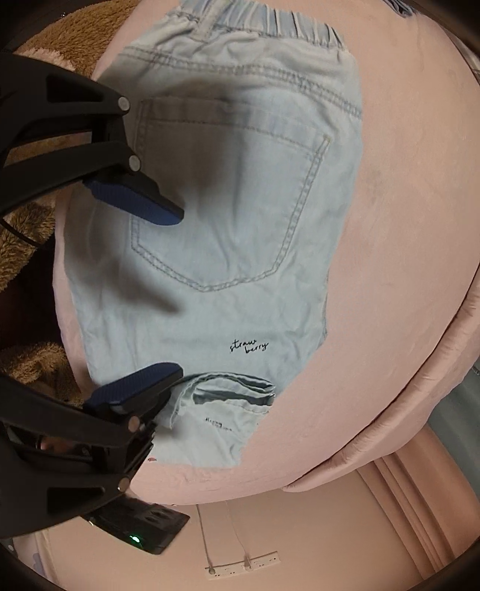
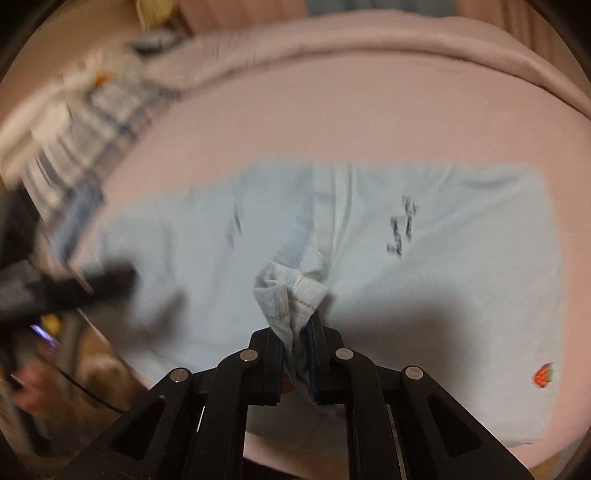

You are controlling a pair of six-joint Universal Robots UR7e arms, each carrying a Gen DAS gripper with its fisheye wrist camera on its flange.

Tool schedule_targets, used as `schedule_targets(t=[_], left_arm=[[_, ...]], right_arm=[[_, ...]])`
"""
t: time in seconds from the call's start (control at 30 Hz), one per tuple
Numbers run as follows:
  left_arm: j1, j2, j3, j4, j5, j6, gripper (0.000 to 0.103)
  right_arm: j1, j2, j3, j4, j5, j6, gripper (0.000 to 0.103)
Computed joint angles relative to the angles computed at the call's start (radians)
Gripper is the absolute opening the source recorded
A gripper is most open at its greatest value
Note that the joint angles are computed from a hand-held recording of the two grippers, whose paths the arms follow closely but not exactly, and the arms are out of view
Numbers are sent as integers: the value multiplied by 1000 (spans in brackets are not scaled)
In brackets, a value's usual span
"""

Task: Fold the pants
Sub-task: 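Lift the leg hem with the right gripper and fold it over while the left gripper pins the fold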

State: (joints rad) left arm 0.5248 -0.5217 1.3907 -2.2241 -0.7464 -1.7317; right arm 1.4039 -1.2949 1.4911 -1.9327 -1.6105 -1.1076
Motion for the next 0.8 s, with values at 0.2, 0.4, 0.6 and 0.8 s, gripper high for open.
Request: schedule_targets(t=[0.2, 0.4, 0.6, 0.8], left_arm=[[25, 44, -65, -84, -13, 154, 79], [65, 125, -179, -184, -70, 345, 79], [118, 213, -294, -222, -184, 447, 53], [113, 197, -252, -229, -193, 411, 13]], right_arm=[[-23, 36, -166, 161, 60, 99, 54], [-100, 17, -189, 37, 81, 159, 60], [-145, 47, -229, -43, 13, 247, 60], [-168, 86, -303, 78, 22, 307, 60]])
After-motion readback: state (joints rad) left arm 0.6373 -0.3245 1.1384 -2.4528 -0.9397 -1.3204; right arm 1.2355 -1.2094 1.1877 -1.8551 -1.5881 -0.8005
